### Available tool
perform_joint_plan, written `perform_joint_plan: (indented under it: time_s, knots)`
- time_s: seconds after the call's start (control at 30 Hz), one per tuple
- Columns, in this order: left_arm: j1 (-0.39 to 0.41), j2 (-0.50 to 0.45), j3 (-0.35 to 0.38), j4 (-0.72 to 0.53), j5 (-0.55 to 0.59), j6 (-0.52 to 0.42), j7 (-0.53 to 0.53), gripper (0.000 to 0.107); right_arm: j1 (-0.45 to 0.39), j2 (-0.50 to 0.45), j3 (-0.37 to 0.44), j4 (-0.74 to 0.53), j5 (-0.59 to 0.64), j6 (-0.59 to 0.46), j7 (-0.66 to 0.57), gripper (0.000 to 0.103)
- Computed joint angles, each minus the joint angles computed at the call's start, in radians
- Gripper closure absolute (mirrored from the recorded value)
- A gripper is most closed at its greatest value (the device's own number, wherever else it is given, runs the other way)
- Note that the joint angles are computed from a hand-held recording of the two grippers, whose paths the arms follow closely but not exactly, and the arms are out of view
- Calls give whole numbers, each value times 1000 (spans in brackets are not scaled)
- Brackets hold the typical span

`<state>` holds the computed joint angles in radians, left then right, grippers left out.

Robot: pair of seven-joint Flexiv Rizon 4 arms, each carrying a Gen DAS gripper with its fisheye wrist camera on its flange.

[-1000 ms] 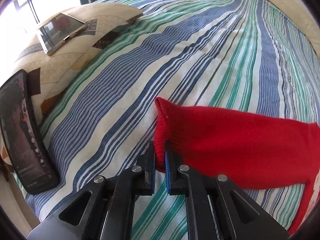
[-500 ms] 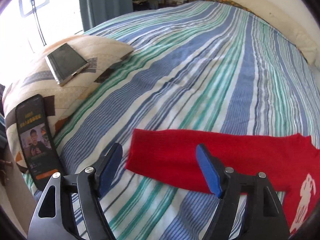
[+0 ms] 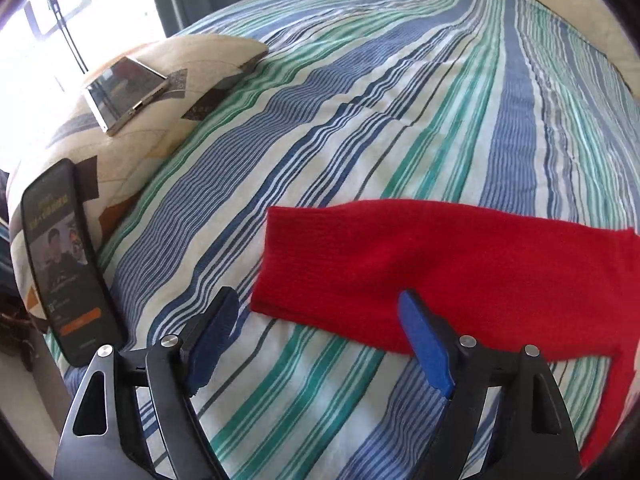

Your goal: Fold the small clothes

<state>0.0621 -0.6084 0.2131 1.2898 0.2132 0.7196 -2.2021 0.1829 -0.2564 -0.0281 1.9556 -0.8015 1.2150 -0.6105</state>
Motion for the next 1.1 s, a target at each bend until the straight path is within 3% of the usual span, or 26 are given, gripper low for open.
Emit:
perform_joint_plan:
  time_s: [0.2, 0.37, 0.43, 0.57, 0.63, 0.7, 0.73, 0.77, 0.87, 1.1]
  knots:
    - [-28, 103, -101, 170, -65, 212, 160, 18, 2, -2, -1, -1, -5, 8, 1, 27]
    - [-59, 75, -168, 189, -162, 293, 327, 18, 4, -5, 4, -7, 9, -8, -16, 27]
    - [-75, 39, -162, 152, -173, 299, 380, 18, 5, -5, 4, -8, 9, -10, -16, 27]
    - [-93, -26, -123, 108, -192, 352, 379, 18, 8, -4, 2, -7, -2, -19, -15, 27]
    - [-103, -59, -106, 91, -194, 368, 373, 6, 7, -6, 4, -9, 1, -25, -20, 27]
    - [-112, -102, -92, 50, -185, 298, 399, 4, 7, -6, 5, -11, 3, -31, -19, 27]
    - [-108, -113, -99, 53, -184, 318, 414, 4, 8, -6, 5, -11, 3, -33, -17, 27]
    - [-118, -107, -87, 76, -175, 366, 397, 4, 9, -7, 5, -13, 3, -36, -17, 27]
    - [-148, -104, -52, 71, -155, 361, 363, 4, 13, -8, 5, -16, -8, -51, -18, 27]
    - [-131, -98, -69, 125, -178, 457, 374, 4, 11, -9, 10, -17, -20, -68, -25, 27]
